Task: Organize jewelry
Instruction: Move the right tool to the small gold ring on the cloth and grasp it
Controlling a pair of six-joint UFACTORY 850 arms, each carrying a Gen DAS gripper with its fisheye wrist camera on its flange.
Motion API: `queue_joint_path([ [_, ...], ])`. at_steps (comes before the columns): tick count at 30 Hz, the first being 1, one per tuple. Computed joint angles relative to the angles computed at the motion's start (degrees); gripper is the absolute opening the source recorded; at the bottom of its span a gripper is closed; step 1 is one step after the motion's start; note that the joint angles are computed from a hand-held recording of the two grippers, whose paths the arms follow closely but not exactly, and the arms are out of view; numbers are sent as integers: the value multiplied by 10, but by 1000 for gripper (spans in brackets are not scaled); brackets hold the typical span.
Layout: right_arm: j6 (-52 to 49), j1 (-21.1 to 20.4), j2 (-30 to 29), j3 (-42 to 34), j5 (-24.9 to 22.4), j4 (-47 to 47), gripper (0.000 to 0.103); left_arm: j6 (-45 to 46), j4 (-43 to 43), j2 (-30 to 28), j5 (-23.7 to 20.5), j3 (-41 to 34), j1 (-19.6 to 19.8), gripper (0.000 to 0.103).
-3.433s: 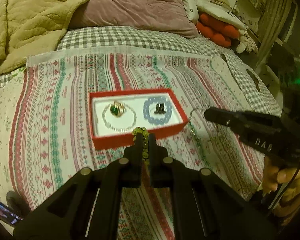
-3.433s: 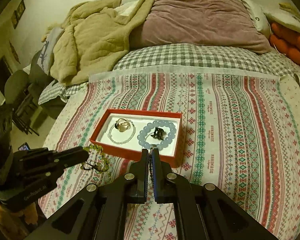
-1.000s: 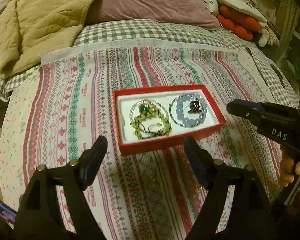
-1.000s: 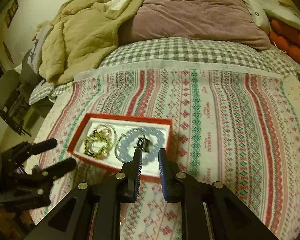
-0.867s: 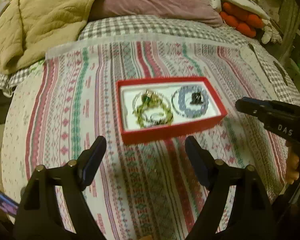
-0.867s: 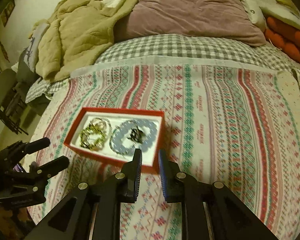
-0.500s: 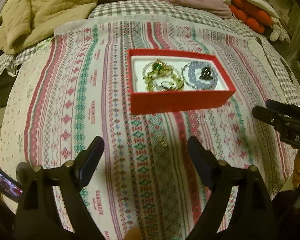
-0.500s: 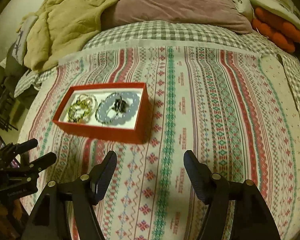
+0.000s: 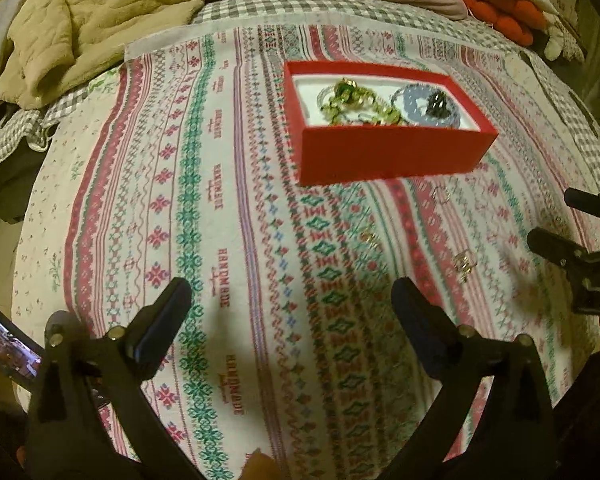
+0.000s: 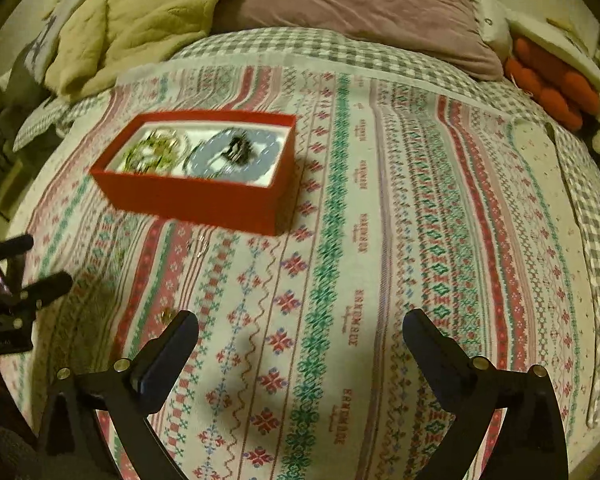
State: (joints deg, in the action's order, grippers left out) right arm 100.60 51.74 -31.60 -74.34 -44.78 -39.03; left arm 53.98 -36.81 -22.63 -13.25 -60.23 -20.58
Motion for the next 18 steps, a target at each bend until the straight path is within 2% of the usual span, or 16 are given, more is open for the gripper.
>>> queue_joint_path([
  [6, -53, 8, -29, -23, 21, 23, 103, -6, 23, -8, 8, 7, 4, 100],
  [10, -74, 7, -46, -36, 38, 38, 103, -61, 88, -18, 13, 8, 1, 100],
  [12, -83, 6, -54, -42, 46, 48, 103, -63, 93, -22, 14, 8, 1, 100],
  [15, -98, 3, -68, -49, 53, 66, 103, -26, 54, -28, 20, 10, 2, 103],
  [18, -69, 4, -69, -42, 70, 51, 103, 77, -58, -29, 31, 18, 6, 103],
])
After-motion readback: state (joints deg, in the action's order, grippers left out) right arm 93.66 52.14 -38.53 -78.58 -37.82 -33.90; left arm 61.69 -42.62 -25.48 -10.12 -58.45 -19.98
